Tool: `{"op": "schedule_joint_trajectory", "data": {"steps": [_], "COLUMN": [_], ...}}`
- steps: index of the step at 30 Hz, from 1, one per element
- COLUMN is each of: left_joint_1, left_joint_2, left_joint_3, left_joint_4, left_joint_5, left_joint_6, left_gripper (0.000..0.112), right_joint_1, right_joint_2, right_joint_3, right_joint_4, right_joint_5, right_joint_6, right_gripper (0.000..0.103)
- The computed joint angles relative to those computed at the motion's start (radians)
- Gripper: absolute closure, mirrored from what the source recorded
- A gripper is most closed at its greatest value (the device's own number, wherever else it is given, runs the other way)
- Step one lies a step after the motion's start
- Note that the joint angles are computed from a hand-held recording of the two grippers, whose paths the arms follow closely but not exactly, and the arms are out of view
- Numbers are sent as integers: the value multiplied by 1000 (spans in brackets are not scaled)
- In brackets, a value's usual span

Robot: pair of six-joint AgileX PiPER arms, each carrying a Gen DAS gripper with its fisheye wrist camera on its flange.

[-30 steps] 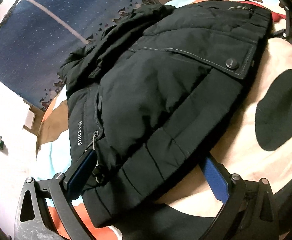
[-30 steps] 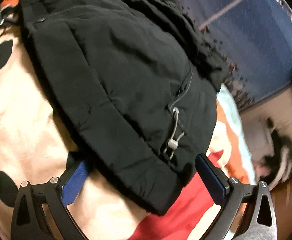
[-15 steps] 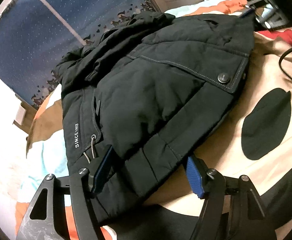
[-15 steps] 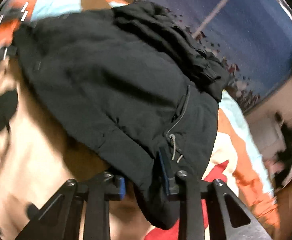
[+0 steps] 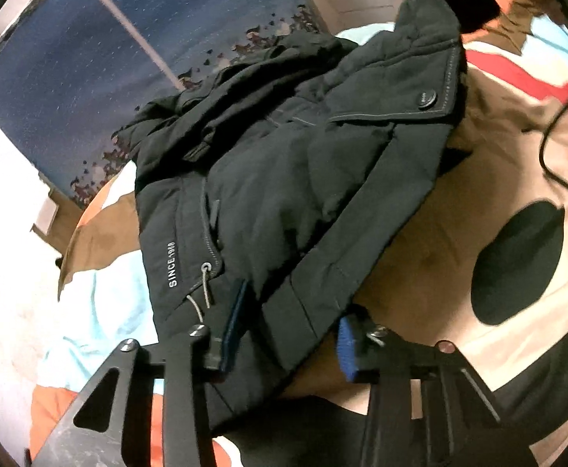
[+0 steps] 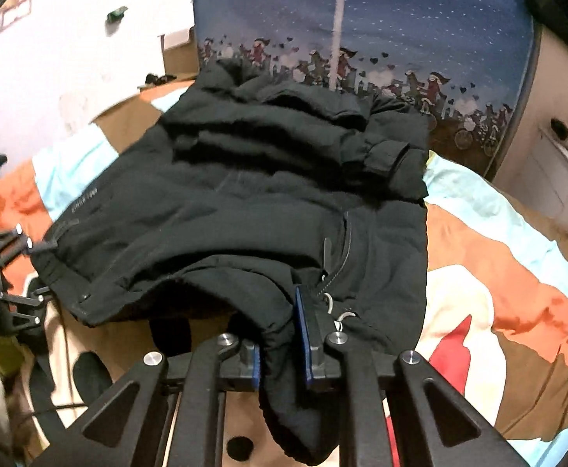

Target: Fold large clothes

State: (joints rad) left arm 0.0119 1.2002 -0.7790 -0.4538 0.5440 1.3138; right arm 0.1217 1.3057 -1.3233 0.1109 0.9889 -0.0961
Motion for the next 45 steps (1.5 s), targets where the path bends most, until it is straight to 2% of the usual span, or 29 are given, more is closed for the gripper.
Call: {"op": "schedule_joint_trajectory", "data": {"steps": [5,12,16,19,25,26,29,32,38,41,43,45], "left_joint_1": [4,57,111,135,226,240,214,154,-3,-57,-109,-150], "left_joint_2": [9,32,24,-12,-90,-95,-77,-6,299,438,526,586], "left_joint_3": [-71,-274,-351,-373,-382,-396,-447,-557,-991,-1186,-1302,-1350], "left_joint_4": [29,-31,-115,-133,-170,-175,-153,-120,40,111,178,230], "left_joint_5": [66,242,314,363,507,540,570,583,638,655,637,577], "left_joint_6": [-114,-294,-300,-288,-262,-261,-293,-353,-576,-663,-719,-756], "left_gripper": [97,104,105,105,106,106,106,106,106,106,106,106], "right_joint_1": [-11,-55,-74,-75,-40,-27,-4,-20,-54,-79,-65,-52], "right_joint_2": [-12,-97,-163,-212,-298,-304,-279,-222,-51,73,173,264], "right_joint_3": [6,52,74,94,90,70,8,-56,-223,-377,-489,-571], "right_joint_4": [6,51,64,67,45,32,-3,-12,-30,-44,-125,-208], "right_joint_5": [-9,-50,-48,-30,90,123,169,159,107,138,145,131], "right_joint_6": [5,31,54,61,53,51,48,12,-31,-62,-82,-117], "right_gripper": [89,93,94,94,95,95,95,95,95,95,95,95]}}
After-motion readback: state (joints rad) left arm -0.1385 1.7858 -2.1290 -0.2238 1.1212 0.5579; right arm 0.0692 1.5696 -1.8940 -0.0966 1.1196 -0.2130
